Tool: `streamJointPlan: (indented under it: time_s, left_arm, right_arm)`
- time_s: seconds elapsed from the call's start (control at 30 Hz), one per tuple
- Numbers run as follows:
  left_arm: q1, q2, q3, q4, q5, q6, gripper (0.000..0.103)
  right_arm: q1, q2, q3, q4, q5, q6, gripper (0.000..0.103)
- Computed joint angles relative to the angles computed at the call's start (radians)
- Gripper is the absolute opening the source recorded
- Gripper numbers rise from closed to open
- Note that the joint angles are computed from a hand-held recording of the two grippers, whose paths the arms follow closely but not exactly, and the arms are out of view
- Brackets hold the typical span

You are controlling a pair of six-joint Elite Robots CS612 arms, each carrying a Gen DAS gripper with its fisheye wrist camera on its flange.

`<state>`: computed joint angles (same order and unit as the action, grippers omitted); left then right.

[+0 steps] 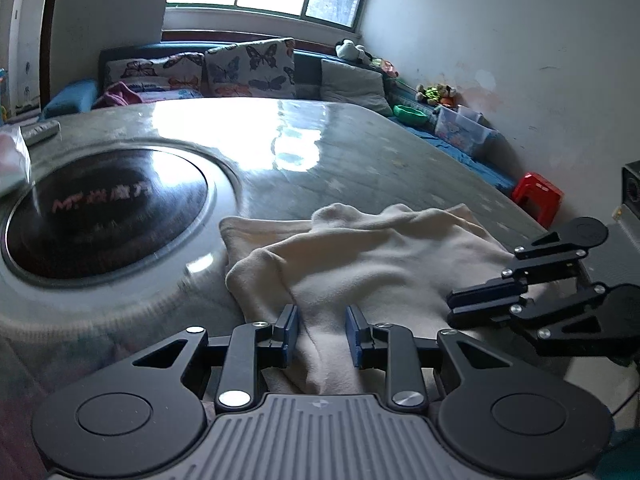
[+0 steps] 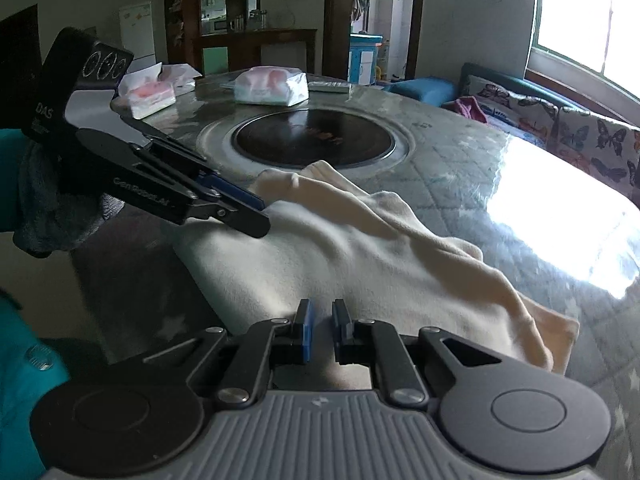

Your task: Fold clothes

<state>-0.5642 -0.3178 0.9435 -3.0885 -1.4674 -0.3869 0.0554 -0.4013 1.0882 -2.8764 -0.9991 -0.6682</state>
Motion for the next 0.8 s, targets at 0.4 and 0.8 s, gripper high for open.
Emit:
streamJointPlan:
  time_s: [0.4, 0.8]
  left_arm:
    - [0.001, 0.003, -0.026, 0.01, -0.004, 0.02, 0.028]
    - [0.001, 0.026, -0.069, 0.059, 0.032, 0.037, 0.029]
  right_arm:
    - [-0.051, -0.027, 0.088, -0.218, -0.028, 0.374, 0.01]
    - [-0.095, -0.03, 0.105, -0.246, -0.088, 0.587, 0.011]
